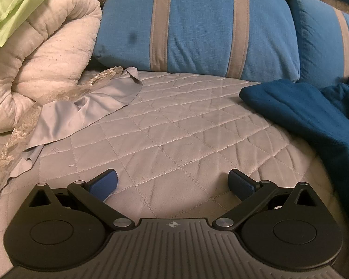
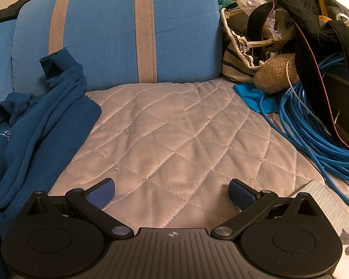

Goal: Fold clothes
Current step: 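Move both tools over the crumpled dark blue sweatshirt on the bed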

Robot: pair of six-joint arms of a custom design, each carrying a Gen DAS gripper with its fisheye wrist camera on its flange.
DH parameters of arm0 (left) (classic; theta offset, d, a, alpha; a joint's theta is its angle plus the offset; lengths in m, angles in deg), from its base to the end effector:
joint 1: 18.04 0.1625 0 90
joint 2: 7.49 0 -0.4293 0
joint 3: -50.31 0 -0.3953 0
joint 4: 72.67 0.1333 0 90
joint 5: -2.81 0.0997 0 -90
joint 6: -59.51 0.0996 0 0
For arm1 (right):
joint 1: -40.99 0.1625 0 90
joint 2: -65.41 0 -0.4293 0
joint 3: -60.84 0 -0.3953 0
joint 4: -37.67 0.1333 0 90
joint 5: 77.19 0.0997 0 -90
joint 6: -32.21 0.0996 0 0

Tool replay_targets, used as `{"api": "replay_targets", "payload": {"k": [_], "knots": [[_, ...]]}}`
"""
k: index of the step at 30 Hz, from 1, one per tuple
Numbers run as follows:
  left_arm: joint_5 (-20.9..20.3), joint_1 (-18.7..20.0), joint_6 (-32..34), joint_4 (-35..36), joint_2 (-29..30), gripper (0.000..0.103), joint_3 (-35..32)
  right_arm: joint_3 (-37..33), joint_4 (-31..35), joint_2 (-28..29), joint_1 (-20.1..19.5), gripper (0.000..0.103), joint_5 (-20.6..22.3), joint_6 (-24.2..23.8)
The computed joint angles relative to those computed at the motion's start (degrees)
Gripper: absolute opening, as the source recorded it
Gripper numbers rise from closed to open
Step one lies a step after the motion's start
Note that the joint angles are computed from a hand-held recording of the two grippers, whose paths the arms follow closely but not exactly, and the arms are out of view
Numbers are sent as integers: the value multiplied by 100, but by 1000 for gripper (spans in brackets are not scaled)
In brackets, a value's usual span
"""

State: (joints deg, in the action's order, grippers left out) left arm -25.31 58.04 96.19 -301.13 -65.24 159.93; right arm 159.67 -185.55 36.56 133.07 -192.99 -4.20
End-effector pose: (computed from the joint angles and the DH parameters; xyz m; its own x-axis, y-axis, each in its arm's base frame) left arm 0.0881 -0.5637 0.3114 -0.5282 -0.5599 -0.6384 0.4113 0.4890 -0.7692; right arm 0.1130 -0.6326 0.0469 -0.7257 0.0192 0.6877 -0.5556 0.5732 -0.6023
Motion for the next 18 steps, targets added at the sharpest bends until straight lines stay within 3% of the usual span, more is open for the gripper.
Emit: {"api": "replay_targets", "payload": {"k": [14,18], "knots": [[221,-64,102,192,37,103,-100,185,-154,-43,5,103,18,5],[177,-80,-1117,1851,-554,103,190,45,-43,-17,-6,103,6,-30]]}}
